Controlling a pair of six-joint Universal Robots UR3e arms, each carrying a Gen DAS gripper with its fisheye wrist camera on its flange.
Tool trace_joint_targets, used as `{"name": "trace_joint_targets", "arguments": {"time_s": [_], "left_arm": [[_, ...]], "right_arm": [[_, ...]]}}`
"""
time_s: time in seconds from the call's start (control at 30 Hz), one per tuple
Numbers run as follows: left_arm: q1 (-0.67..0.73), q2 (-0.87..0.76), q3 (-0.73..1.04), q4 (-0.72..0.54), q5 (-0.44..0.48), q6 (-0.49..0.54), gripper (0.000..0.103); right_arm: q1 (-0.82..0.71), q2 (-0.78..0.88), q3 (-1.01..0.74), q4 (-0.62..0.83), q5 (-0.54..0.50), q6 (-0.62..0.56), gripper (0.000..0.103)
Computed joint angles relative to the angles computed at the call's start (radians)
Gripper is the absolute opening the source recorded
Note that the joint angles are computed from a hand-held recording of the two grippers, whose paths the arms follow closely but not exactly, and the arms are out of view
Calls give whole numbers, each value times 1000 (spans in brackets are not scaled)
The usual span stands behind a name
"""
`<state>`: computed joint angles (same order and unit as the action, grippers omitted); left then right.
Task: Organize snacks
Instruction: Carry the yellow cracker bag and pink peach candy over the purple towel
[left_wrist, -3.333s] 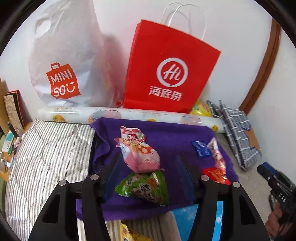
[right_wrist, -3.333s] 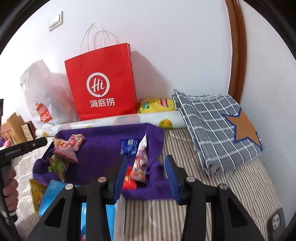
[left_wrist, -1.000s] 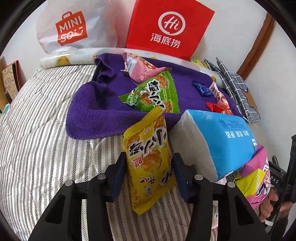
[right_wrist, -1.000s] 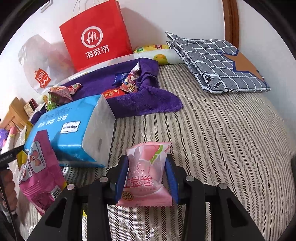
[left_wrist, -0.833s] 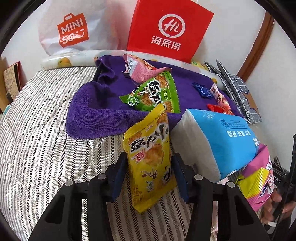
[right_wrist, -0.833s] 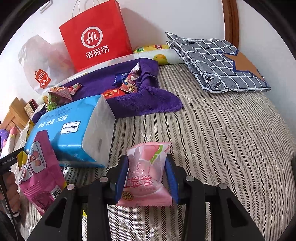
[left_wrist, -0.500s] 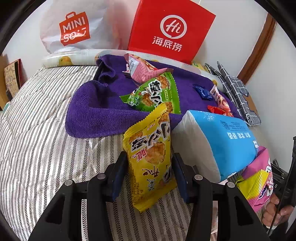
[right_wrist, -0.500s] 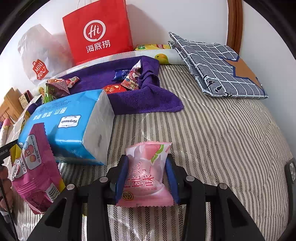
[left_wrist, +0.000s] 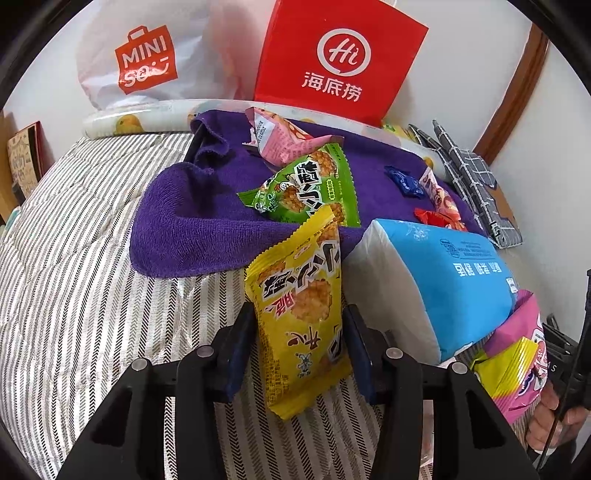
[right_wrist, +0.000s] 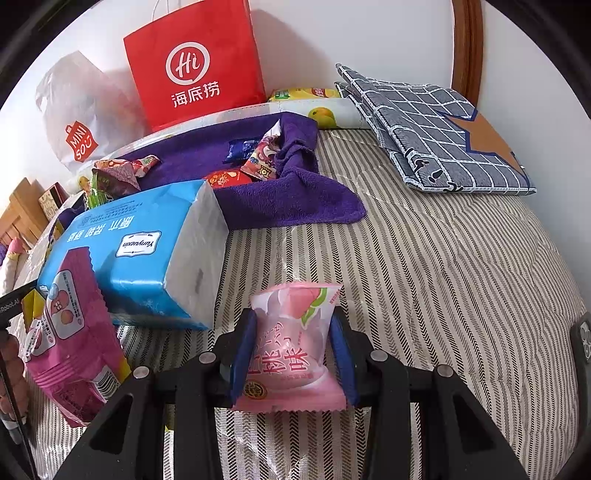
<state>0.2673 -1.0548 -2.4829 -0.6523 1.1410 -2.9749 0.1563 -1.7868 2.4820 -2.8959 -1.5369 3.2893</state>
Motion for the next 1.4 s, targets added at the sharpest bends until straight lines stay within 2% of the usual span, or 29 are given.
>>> {"name": "trace_joint_targets", "arguments": {"time_s": [0.17, 0.27, 0.4, 0.53, 0.7, 0.77, 0.93, 1.23, 1.4], "left_arm": [[8, 24, 4, -22, -5, 3, 46], [38, 93, 12, -97, -23, 19, 45], [90, 222, 46, -264, -49, 70, 45], [163, 347, 89, -462, -104, 148, 45], [302, 523, 166, -800, -203, 289, 45], [333, 560, 194, -892, -230, 326, 45], [263, 544, 217, -867, -223, 267, 45], [-30, 329, 249, -505, -131, 6, 45], [-122, 236, 282, -392, -96, -69, 44]], "right_arm": [[-9, -13, 7, 4, 9, 4, 35], [7, -37, -2, 51, -18, 27, 35], [-43, -167, 28, 151, 45, 37, 34], [-49, -294, 38, 240, 52, 42, 34], [-30, -427, 15, 362, 68, 45, 34], [-20, -463, -3, 399, 77, 43, 34], [34, -468, -64, 421, 64, 69, 34], [122, -370, -180, 370, 35, 93, 34], [147, -314, -239, 342, 29, 91, 34]]}}
